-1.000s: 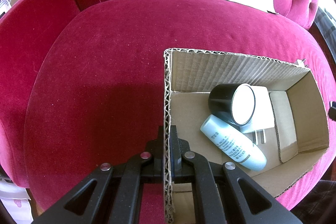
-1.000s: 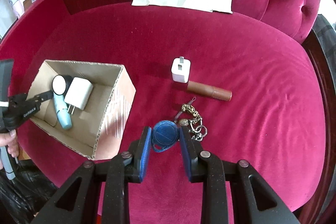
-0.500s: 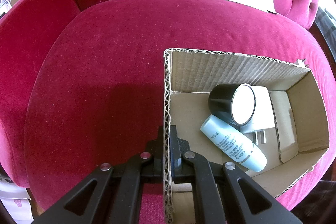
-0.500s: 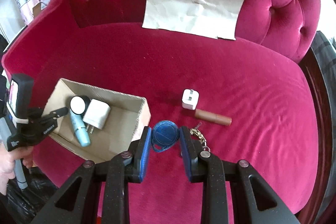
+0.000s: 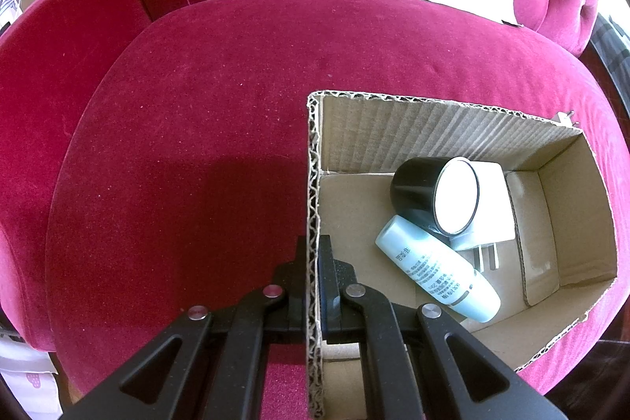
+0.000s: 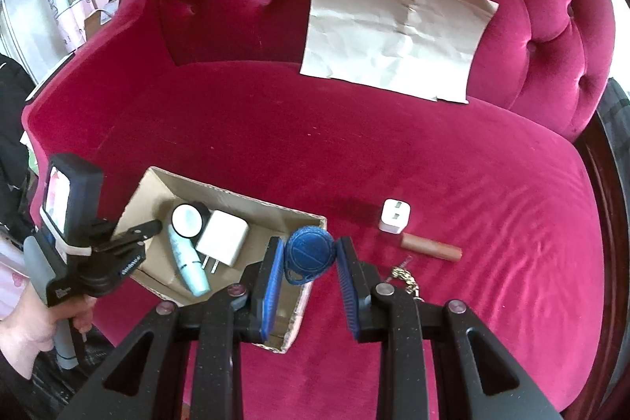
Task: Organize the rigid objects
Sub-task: 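Carry the blue key fob over the box with the right gripper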
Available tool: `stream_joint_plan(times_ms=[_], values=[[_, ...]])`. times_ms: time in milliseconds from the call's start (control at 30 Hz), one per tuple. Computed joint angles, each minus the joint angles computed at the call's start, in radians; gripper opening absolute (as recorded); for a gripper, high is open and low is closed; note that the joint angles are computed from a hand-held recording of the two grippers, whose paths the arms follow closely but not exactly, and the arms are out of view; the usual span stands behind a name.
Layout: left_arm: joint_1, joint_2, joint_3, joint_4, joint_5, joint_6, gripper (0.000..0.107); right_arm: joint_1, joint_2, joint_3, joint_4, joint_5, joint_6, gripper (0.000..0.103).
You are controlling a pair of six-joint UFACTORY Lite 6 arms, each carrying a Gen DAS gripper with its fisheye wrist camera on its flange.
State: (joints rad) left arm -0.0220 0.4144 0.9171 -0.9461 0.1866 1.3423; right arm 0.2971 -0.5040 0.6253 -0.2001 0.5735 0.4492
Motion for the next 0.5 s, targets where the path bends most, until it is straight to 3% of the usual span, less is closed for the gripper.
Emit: stream_joint_plan(times_ms=[500], values=[[-0.001,0.008,0.003,-0.03,-0.004,0.031,0.003,0.16,0.164,0.078,-0.052,-0.076,0.15,0.028]])
